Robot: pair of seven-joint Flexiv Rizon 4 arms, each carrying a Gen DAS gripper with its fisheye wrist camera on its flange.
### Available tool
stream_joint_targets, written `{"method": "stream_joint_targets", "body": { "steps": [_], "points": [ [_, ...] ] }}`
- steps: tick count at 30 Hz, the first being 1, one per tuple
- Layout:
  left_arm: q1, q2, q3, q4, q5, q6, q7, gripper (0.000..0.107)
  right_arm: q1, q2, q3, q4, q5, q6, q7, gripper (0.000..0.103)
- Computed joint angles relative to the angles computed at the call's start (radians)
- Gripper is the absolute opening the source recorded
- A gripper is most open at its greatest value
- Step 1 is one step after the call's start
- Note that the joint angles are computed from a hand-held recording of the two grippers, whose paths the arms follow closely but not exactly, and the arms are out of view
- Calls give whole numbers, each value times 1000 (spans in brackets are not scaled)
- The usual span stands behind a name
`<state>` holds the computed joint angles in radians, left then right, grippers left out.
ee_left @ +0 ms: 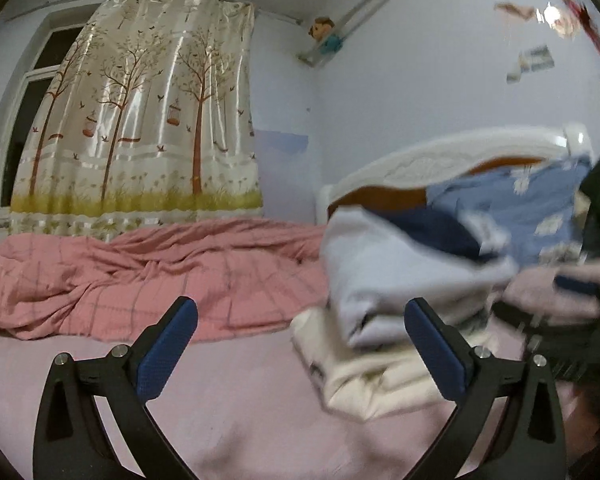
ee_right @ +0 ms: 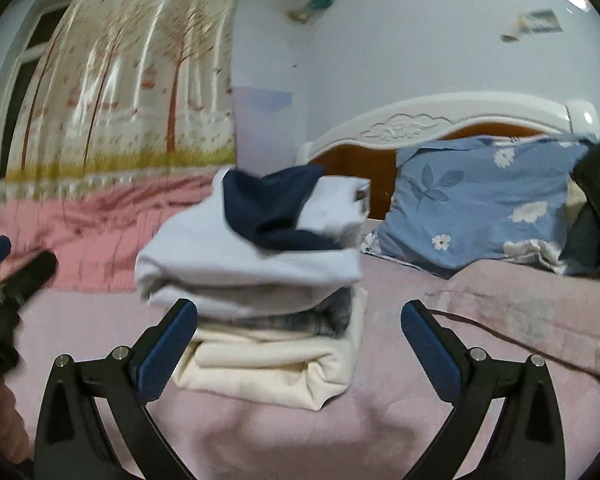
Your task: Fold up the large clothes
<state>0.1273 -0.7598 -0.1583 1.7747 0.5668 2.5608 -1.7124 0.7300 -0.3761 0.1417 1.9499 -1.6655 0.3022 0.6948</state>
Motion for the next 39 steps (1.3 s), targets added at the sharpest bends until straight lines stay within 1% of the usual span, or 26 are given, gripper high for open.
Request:
{"method": "stream_joint_targets", "body": {
  "steps": [1,2,4,5,6,7,9,12,13,19,30,39],
  "points": [
    [13,-6,-13,-17,26,-49,-27,103,0,-8,1,-7,9,6,-12,103],
    [24,-9,-26,-26,36,-75,-50,103,3,-15,-1,-14,19,1,-20,103],
    [23,-25,-30,-36,-10,-87,-61,103,20,-26,-2,-26,44,-30,-36,103],
    [38,-25,-47,-48,23,-118,-83,103,23,-27,-4,-30,50,-36,-41,103],
    [39,-27,-48,-50,27,-118,-83,103,26,-27,-5,-30,53,-40,-39,103],
    [35,-30,-44,-47,21,-95,-76,103,28,-26,-5,-29,57,-45,-34,103],
    [29,-30,-37,-44,12,-78,-69,103,27,-21,-5,-24,61,-45,-27,103],
    [22,-30,-31,-43,3,-84,-62,103,30,-18,-5,-19,60,-58,-18,103],
    [17,-31,-26,-38,-4,-71,-52,103,32,-17,-5,-18,57,-64,-15,103],
    [-7,-36,-12,-45,-26,-67,0,103,36,-20,-3,-21,60,-78,-20,103],
    [0,-39,-20,-44,-18,-61,11,103,39,-24,-4,-25,55,-84,-20,103],
    [-7,-37,-14,-33,-33,-50,26,103,36,-21,-4,-21,52,-78,-5,103]
  ]
}}
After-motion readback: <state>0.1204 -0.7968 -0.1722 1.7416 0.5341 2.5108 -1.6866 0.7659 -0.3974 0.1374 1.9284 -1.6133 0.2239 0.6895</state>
